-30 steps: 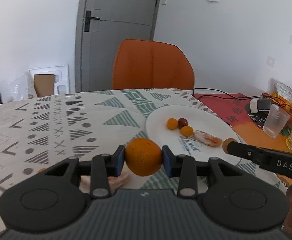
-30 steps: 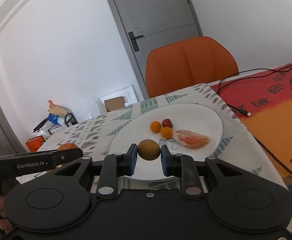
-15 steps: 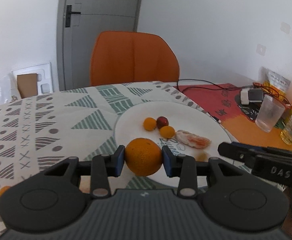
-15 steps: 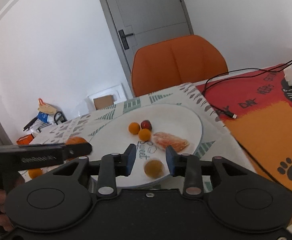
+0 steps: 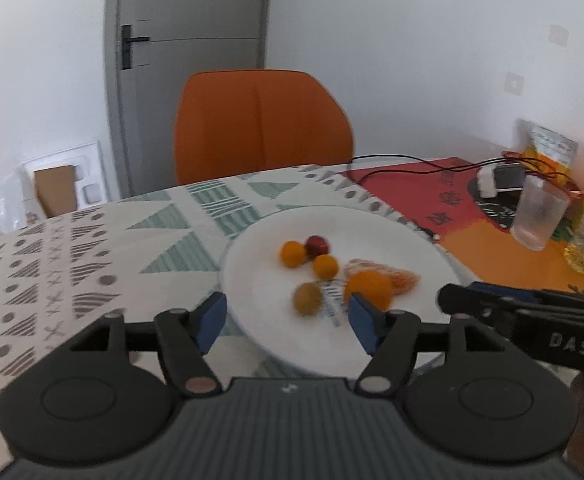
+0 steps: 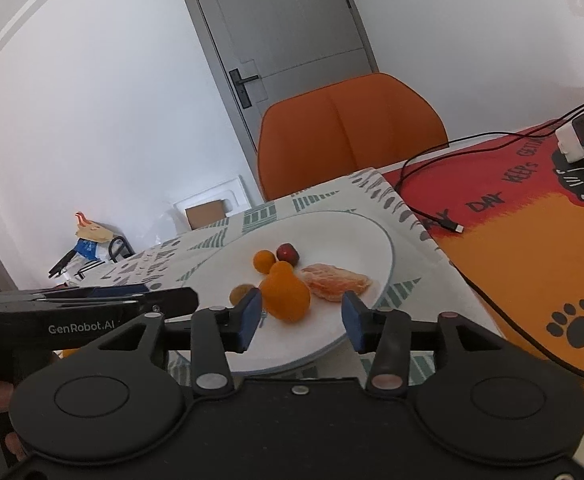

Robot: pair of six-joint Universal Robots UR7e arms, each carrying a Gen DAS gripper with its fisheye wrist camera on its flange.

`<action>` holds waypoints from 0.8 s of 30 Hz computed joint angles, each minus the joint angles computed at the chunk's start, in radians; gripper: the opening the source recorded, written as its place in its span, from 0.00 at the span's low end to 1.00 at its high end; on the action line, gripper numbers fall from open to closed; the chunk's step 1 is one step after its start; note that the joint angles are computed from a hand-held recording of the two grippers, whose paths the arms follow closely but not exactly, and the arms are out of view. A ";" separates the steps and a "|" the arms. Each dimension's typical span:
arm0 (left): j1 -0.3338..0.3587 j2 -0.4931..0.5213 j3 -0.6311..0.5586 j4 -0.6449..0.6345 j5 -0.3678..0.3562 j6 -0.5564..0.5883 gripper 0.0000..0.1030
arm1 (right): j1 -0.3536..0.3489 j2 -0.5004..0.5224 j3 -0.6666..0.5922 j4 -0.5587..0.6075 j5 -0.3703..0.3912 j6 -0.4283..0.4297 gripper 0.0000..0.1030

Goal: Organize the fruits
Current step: 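Open right gripper releasing brown fruit onto plate while left lowers large orange over plate, then move both grippers back toward the remaining fruits on the tablecloth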

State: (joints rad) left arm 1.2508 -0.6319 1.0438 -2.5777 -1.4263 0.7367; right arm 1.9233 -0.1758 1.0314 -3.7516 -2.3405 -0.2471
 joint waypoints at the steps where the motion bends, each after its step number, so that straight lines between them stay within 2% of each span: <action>1: 0.002 -0.003 -0.001 -0.004 0.004 -0.003 0.67 | 0.001 0.002 -0.003 0.003 -0.001 0.002 0.46; 6: 0.016 -0.017 -0.002 -0.025 0.011 -0.026 0.78 | 0.008 0.009 -0.012 0.006 -0.014 0.010 0.49; 10: 0.024 -0.031 0.006 -0.035 0.021 -0.051 0.81 | 0.018 0.005 -0.001 -0.025 -0.024 -0.004 0.59; 13: 0.026 -0.046 0.027 -0.064 0.034 -0.051 0.84 | 0.024 0.011 -0.009 -0.037 -0.032 -0.019 0.63; 18: 0.032 -0.069 0.056 -0.099 0.044 -0.052 0.87 | 0.033 0.024 -0.029 -0.054 -0.048 -0.044 0.76; 22: 0.039 -0.092 0.082 -0.120 0.050 -0.070 0.87 | 0.042 0.043 -0.054 -0.085 -0.053 -0.078 0.95; 24: 0.048 -0.107 0.090 -0.109 0.025 -0.089 0.88 | 0.046 0.059 -0.079 -0.098 -0.059 -0.090 1.00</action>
State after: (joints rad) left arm 1.2985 -0.7394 1.1338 -2.6872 -1.4010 0.6479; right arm 1.9689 -0.1169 0.9519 -3.8494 -2.3998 -0.3367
